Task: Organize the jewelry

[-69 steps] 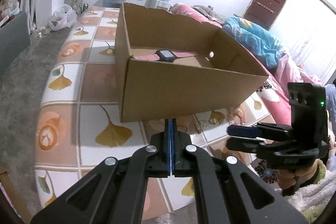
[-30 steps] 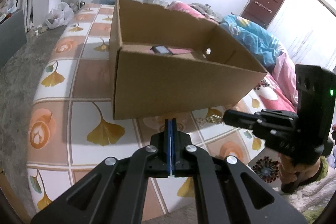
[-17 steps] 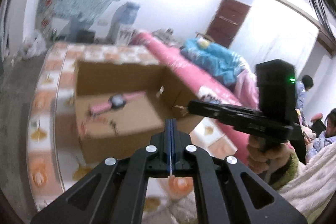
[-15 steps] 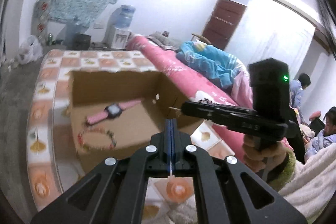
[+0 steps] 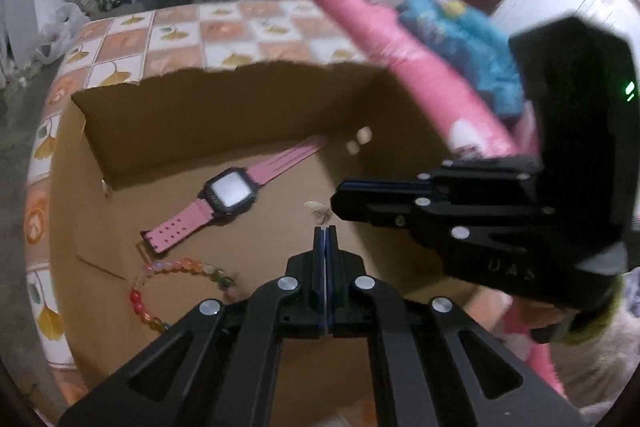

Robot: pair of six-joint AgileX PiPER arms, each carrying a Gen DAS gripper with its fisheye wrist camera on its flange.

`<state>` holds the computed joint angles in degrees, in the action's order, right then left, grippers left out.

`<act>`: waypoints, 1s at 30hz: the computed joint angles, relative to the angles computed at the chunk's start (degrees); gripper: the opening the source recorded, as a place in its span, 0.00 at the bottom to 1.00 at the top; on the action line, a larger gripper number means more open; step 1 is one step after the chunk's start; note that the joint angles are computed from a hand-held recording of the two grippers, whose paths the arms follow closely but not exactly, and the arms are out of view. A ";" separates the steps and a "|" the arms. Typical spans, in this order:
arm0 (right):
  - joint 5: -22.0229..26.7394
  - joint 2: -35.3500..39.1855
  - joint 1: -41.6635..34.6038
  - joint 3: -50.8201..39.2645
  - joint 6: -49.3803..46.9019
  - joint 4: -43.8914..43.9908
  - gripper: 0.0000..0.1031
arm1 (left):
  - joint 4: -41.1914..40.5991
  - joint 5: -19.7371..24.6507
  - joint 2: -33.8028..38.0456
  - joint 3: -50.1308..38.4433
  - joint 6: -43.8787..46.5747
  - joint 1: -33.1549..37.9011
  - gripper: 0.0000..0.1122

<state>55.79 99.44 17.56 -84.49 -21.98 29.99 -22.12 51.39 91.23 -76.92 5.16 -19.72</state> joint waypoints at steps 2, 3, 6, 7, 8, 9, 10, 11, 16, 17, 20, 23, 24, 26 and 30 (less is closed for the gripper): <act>0.45 1.57 -0.06 -1.16 1.20 -1.47 0.12 | 0.79 0.46 1.67 -0.71 -1.18 -0.08 0.01; 0.55 1.83 -0.47 -1.07 0.60 -0.98 0.13 | 1.23 0.48 2.03 -0.71 -1.95 -0.13 0.01; -0.31 0.56 -1.87 0.75 -1.09 0.48 0.16 | 1.97 -0.04 1.11 0.27 -2.70 -0.13 0.01; -0.42 -0.03 -2.57 1.36 -1.85 1.37 0.16 | 2.80 -0.44 0.33 0.88 -3.11 -0.27 0.01; -0.46 -0.33 -2.99 1.45 -2.01 1.64 0.16 | 3.36 -0.71 0.12 0.92 -3.41 -0.37 0.01; -0.64 -1.02 -3.53 2.00 -2.31 2.00 0.16 | 3.51 -0.99 -0.60 1.41 -3.39 -0.33 0.01; -0.73 -1.64 -4.13 2.49 -2.71 2.49 0.16 | 3.43 -1.19 -0.80 1.43 -3.26 -0.31 0.01; -0.54 -1.68 -4.49 2.13 -2.62 2.58 0.16 | 3.55 -1.43 -1.56 1.87 -3.29 -0.34 0.01; -0.54 -5.53 -5.66 4.16 -2.19 2.91 0.17 | 3.87 -1.81 -6.15 4.25 -3.98 -0.46 0.01; -0.55 -7.16 -5.95 5.20 -2.46 3.36 0.19 | 3.89 -1.99 -6.97 4.70 -4.08 -0.57 0.01; -1.07 -11.43 -6.58 7.96 -3.45 4.61 0.26 | 3.88 -2.44 -11.57 7.19 -4.21 -0.84 0.04; -0.77 -16.94 -8.53 11.75 -6.37 8.30 0.29 | 3.82 -3.61 -17.85 10.89 -3.84 -1.45 0.20; -0.44 -19.33 -9.75 13.72 -8.36 10.60 0.30 | 3.86 -4.20 -20.32 12.51 -3.69 -1.76 0.27; 0.47 -23.72 -11.87 17.40 -11.64 14.09 0.31 | 3.89 -4.67 -25.09 15.64 -3.64 -2.31 0.37; 2.98 -30.21 -15.13 24.07 -15.11 16.58 0.32 | 0.94 -3.22 -31.11 20.51 -1.00 -2.32 0.43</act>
